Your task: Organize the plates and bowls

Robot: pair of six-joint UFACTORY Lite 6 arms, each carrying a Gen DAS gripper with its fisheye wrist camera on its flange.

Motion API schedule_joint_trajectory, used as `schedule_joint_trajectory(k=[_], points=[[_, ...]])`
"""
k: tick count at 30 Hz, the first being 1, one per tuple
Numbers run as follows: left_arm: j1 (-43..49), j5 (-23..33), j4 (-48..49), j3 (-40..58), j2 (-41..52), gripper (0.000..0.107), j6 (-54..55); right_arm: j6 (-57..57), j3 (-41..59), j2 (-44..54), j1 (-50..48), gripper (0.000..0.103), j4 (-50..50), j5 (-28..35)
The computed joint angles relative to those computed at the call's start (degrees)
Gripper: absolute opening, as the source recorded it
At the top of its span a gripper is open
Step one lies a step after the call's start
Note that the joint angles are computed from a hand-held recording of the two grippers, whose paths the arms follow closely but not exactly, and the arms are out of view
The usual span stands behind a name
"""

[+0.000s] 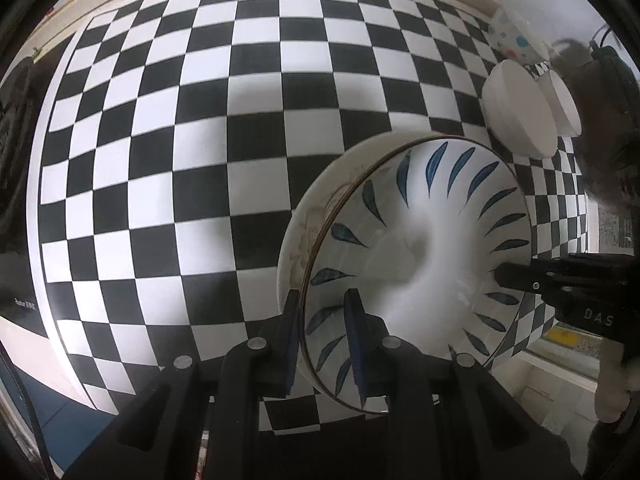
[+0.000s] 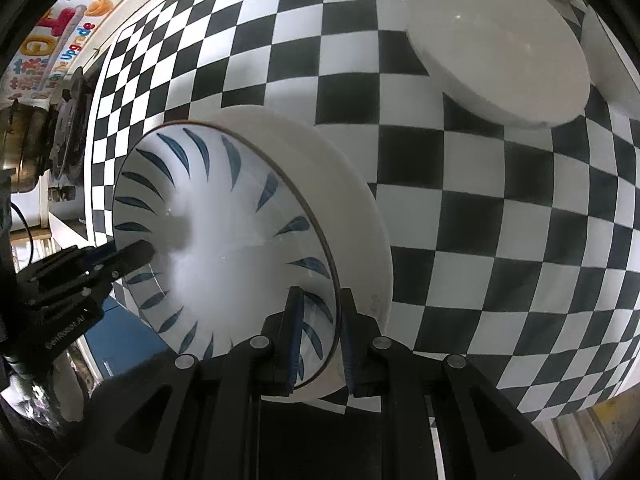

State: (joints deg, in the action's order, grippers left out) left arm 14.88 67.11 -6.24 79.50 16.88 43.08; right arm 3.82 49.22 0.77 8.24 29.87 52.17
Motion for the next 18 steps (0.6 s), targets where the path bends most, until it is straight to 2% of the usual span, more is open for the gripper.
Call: schedule_joint_trajectory(k=[5, 7, 11, 18], points=[[-0.1, -0.7, 0.6, -1.3, -0.1, 0.018, 0.1, -0.6, -0.7, 0.4, -0.6, 0.019, -0.8, 0.2], [-0.1, -0.8, 0.9, -1.8, -0.4, 0.018, 0.4, 2.3, 3.5, 5.6, 4.3, 0.019, 0.7, -2.4], [-2.1, -2.6, 1.3, -3.5, -0.7, 0.018, -1.0, 5.6, 6.7, 9.1, 6.5, 0.019, -0.1, -2.8], [-2.5, -4.1, 1.6, -5.1, -1.4, 0.019, -0.7, 6.1, 6.4, 8.9, 6.3, 0.019, -0.5, -3.1]])
